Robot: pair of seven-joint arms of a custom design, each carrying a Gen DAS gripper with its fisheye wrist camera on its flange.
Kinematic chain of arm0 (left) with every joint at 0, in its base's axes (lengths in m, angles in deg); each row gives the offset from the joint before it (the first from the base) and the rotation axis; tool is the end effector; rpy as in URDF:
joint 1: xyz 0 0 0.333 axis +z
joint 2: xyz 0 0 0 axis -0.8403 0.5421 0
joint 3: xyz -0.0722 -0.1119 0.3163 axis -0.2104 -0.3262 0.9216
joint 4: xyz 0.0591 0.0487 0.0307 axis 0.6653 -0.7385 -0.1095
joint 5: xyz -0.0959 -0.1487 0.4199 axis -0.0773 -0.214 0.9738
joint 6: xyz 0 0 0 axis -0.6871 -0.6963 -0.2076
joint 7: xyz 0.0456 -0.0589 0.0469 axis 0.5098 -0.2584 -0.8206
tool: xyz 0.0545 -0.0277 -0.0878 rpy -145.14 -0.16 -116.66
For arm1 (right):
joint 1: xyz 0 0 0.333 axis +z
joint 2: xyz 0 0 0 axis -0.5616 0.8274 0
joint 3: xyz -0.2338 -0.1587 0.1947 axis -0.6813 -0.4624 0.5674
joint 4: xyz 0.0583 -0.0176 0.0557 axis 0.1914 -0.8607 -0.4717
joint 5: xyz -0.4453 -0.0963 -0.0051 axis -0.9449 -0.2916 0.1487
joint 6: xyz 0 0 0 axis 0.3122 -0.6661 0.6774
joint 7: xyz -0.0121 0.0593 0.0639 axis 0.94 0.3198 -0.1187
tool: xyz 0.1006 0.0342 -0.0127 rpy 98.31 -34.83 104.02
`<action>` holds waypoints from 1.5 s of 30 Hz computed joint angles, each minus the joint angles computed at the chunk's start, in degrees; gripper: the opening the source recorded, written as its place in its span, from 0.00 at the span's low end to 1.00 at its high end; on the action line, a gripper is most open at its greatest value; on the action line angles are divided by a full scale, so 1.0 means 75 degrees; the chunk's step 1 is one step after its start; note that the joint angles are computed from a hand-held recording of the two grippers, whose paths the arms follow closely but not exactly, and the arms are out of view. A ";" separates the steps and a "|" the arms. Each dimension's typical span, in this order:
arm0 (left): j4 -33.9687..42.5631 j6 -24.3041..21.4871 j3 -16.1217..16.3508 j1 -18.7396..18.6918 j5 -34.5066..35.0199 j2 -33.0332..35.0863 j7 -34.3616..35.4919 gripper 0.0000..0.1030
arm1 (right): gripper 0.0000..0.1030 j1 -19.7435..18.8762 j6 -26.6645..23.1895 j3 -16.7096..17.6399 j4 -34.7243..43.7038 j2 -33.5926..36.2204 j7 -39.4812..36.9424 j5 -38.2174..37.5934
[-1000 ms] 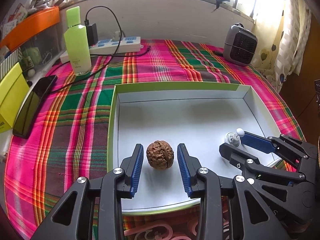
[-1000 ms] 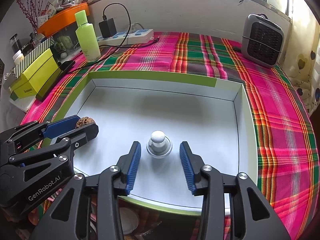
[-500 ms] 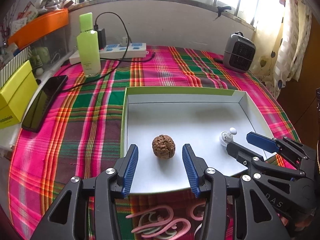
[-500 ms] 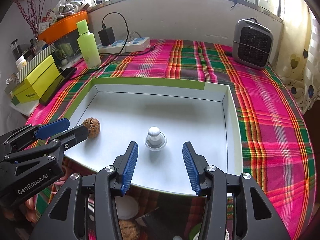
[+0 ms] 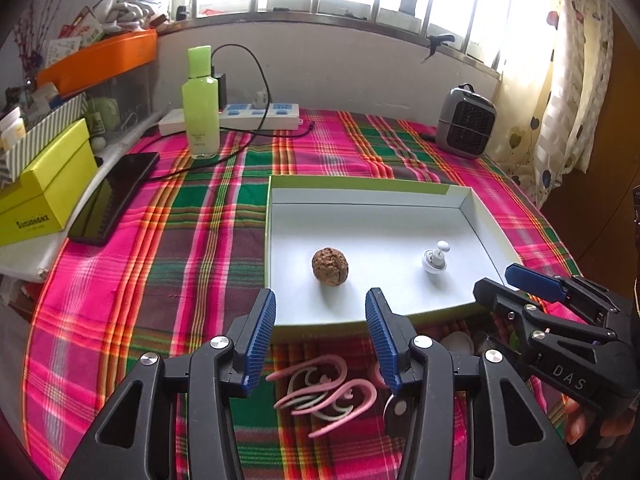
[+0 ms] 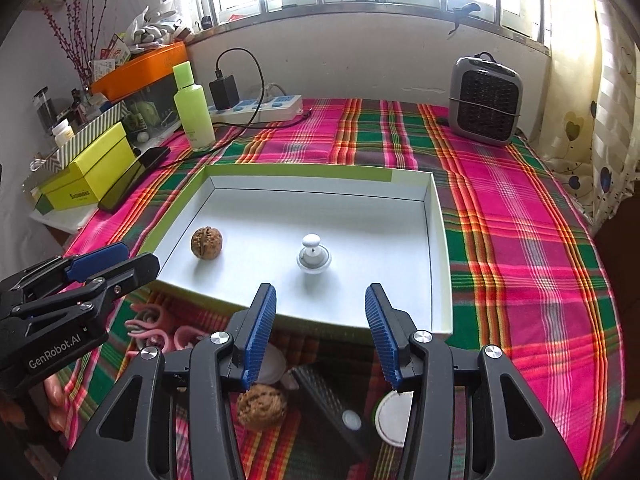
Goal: Organize objects
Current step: 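Withdraw both grippers from the box toward the remaining objects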
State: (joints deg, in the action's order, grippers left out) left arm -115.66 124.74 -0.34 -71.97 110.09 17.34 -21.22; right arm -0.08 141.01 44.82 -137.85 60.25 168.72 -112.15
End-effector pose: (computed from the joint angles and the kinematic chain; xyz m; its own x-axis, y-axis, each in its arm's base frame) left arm 0.5085 -0.3424 0.4990 -0.2231 -0.9676 0.1179 -0.7176 0.0812 -0.6917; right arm 0.4935 0.4774 0.5272 0.0894 -0.9921 -0.0876 -0.7349 -0.0064 -0.6781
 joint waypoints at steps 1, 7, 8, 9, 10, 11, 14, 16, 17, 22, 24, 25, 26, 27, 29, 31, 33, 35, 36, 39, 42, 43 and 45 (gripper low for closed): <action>-0.0070 0.0041 0.0011 -0.0015 -0.0051 -0.0057 0.0040 0.44 | 0.46 0.0019 -0.0002 0.0006 -0.0063 -0.0059 0.0066 -0.0071; -0.0634 0.0354 0.0046 -0.0089 -0.0718 -0.0446 0.0534 0.44 | 0.46 0.0009 0.0101 0.0142 -0.0526 -0.0463 0.0417 -0.0368; -0.0725 0.0395 0.0059 -0.0121 -0.0896 -0.0507 0.0641 0.44 | 0.46 -0.0006 0.0115 0.0176 -0.0589 -0.0513 0.0471 -0.0389; -0.0783 0.0428 0.0043 -0.0120 -0.0988 -0.0551 0.0693 0.44 | 0.46 -0.0023 0.0168 0.0206 -0.0672 -0.0573 0.0536 -0.0420; -0.0854 0.0484 0.0038 -0.0135 -0.1091 -0.0594 0.0783 0.44 | 0.46 -0.0042 0.0238 0.0235 -0.0750 -0.0626 0.0577 -0.0438; -0.0907 0.0520 0.0030 -0.0153 -0.1187 -0.0619 0.0880 0.44 | 0.46 -0.0062 0.0275 0.0264 -0.0814 -0.0670 0.0600 -0.0439; -0.1033 0.0549 0.0013 -0.0221 -0.1462 -0.0654 0.1171 0.44 | 0.46 -0.0104 0.0318 0.0348 -0.0978 -0.0773 0.0693 -0.0459; -0.1074 0.0531 -0.0056 -0.0186 -0.1488 -0.0652 0.1176 0.44 | 0.46 -0.0132 0.0377 0.0393 -0.1099 -0.0850 0.0806 -0.0467; -0.1098 0.0518 -0.0066 -0.0191 -0.1538 -0.0648 0.1191 0.44 | 0.46 -0.0144 0.0399 0.0415 -0.1147 -0.0877 0.0853 -0.0452; -0.1210 0.0541 -0.0072 -0.0234 -0.1725 -0.0677 0.1352 0.44 | 0.46 -0.0189 0.0448 0.0506 -0.1320 -0.0978 0.0922 -0.0389; -0.1233 0.0557 -0.0069 -0.0240 -0.1793 -0.0671 0.1387 0.44 | 0.46 -0.0206 0.0484 0.0530 -0.1381 -0.1022 0.0983 -0.0401; -0.1245 0.0556 -0.0052 -0.0259 -0.1864 -0.0662 0.1421 0.44 | 0.46 -0.0216 0.0512 0.0541 -0.1412 -0.1042 0.1023 -0.0408; -0.1259 0.0552 -0.0002 -0.0322 -0.2025 -0.0647 0.1513 0.44 | 0.46 -0.0223 0.0525 0.0554 -0.1424 -0.1047 0.1035 -0.0400; -0.1286 0.0580 0.0027 -0.0365 -0.2141 -0.0646 0.1594 0.44 | 0.46 -0.0223 0.0523 0.0569 -0.1427 -0.1044 0.1038 -0.0392; -0.1322 0.0644 0.0062 -0.0438 -0.2324 -0.0638 0.1768 0.44 | 0.46 -0.0222 0.0505 0.0588 -0.1433 -0.1043 0.1015 -0.0380; -0.1360 0.0672 0.0103 -0.0533 -0.2555 -0.0648 0.1959 0.44 | 0.46 -0.0220 0.0506 0.0595 -0.1438 -0.1039 0.1009 -0.0356; -0.1409 0.0699 0.0159 -0.0659 -0.2825 -0.0678 0.2212 0.44 | 0.46 -0.0221 0.0506 0.0597 -0.1458 -0.1045 0.1022 -0.0333; -0.1457 0.0737 0.0275 -0.0844 -0.3221 -0.0699 0.2596 0.44 | 0.46 -0.0219 0.0530 0.0602 -0.1484 -0.1049 0.1037 -0.0304; -0.1466 0.0735 0.0269 -0.0858 -0.3304 -0.0700 0.2683 0.44 | 0.46 -0.0215 0.0532 0.0606 -0.1489 -0.1044 0.1031 -0.0286; -0.1467 0.0731 0.0160 -0.0747 -0.3260 -0.0677 0.2703 0.44 | 0.46 -0.0198 0.0526 0.0624 -0.1491 -0.1027 0.1053 -0.0330; -0.1437 0.0707 0.0046 -0.0560 -0.3029 -0.0636 0.2446 0.44 | 0.46 -0.0177 0.0601 0.0621 -0.1518 -0.1034 0.0995 -0.0285; -0.1439 0.0727 0.0049 -0.0549 -0.3014 -0.0630 0.2430 0.44 | 0.46 -0.0177 0.0672 0.0619 -0.1544 -0.1048 0.0996 -0.0290; -0.1406 0.0717 0.0007 -0.0481 -0.2867 -0.0601 0.2351 0.44 | 0.46 -0.0190 0.0807 0.0622 -0.1588 -0.1075 0.1031 -0.0376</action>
State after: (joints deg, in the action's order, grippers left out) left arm -126.21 130.11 -0.29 -75.57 88.60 12.84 -3.59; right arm -1.51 147.06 49.48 -149.76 52.19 176.46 -114.97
